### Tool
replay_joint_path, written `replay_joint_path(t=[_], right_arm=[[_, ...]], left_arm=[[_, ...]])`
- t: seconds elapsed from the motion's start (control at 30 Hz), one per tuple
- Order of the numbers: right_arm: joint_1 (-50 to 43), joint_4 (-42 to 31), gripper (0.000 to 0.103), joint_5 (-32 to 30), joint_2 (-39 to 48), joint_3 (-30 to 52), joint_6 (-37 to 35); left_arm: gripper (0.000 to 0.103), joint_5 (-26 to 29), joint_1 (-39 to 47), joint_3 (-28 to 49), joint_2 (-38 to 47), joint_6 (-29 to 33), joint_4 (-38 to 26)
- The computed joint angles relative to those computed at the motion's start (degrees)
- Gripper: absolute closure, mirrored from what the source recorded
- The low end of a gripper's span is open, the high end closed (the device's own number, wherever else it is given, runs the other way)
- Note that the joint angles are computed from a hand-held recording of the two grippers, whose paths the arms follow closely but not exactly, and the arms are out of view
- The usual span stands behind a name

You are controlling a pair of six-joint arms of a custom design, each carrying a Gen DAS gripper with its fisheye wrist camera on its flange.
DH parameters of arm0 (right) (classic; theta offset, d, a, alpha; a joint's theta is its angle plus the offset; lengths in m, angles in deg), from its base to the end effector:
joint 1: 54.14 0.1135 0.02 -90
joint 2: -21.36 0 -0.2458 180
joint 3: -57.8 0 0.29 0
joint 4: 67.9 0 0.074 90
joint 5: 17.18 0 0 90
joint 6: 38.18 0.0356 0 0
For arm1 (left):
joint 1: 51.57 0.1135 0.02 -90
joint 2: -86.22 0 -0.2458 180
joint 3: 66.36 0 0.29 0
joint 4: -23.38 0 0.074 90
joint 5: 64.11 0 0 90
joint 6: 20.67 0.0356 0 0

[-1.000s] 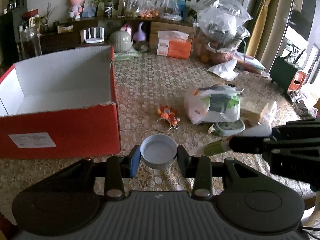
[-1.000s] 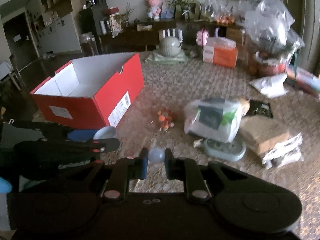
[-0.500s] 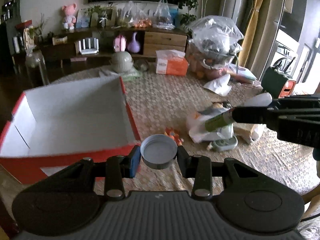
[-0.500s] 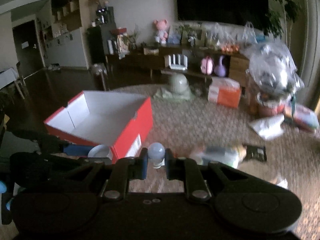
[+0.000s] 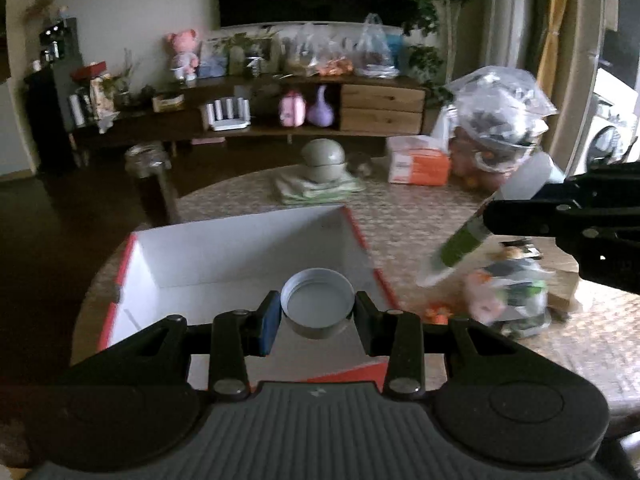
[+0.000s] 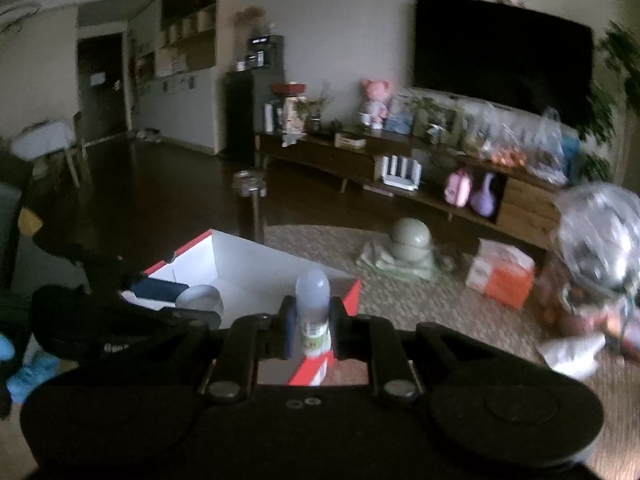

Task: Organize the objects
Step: 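Carry the cap with left gripper while right gripper carries the glue stick over the red box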

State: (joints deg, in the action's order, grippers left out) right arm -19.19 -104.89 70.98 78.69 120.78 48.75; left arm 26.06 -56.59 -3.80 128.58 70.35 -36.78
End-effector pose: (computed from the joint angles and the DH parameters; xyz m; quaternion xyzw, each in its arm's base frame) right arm 0.2202 0.1553 0.2920 -0.2914 0.8216 0.1480 0.4671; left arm 0.1938 -0.0171 0.3089 0.0484 0.9049 -0.0161 0.4226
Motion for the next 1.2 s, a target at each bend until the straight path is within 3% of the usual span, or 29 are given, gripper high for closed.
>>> replay_joint_path(t=[0.37, 0.63, 0.9, 1.2], right_arm=[[6.68, 6.07, 0.087, 3.58, 21.95, 11.64, -0.14], [9.62, 9.96, 0.087, 8.96, 33.98, 16.11, -1.33], [10.27, 8.92, 0.087, 9.59, 41.89, 20.03, -1.8], [11.07, 7.22, 0.084, 7.43, 42.16, 20.06, -1.02]], left_arm=[[0.065, 2.0, 10.75, 2.32, 12.71, 10.65, 5.57], [0.065, 2.82, 14.62, 5.8, 25.54, 13.63, 8.69], [0.065, 3.23, 15.42, 9.32, 35.2, 15.32, 8.25], [0.065, 3.18, 15.43, 10.53, 38.82, 15.57, 6.33]])
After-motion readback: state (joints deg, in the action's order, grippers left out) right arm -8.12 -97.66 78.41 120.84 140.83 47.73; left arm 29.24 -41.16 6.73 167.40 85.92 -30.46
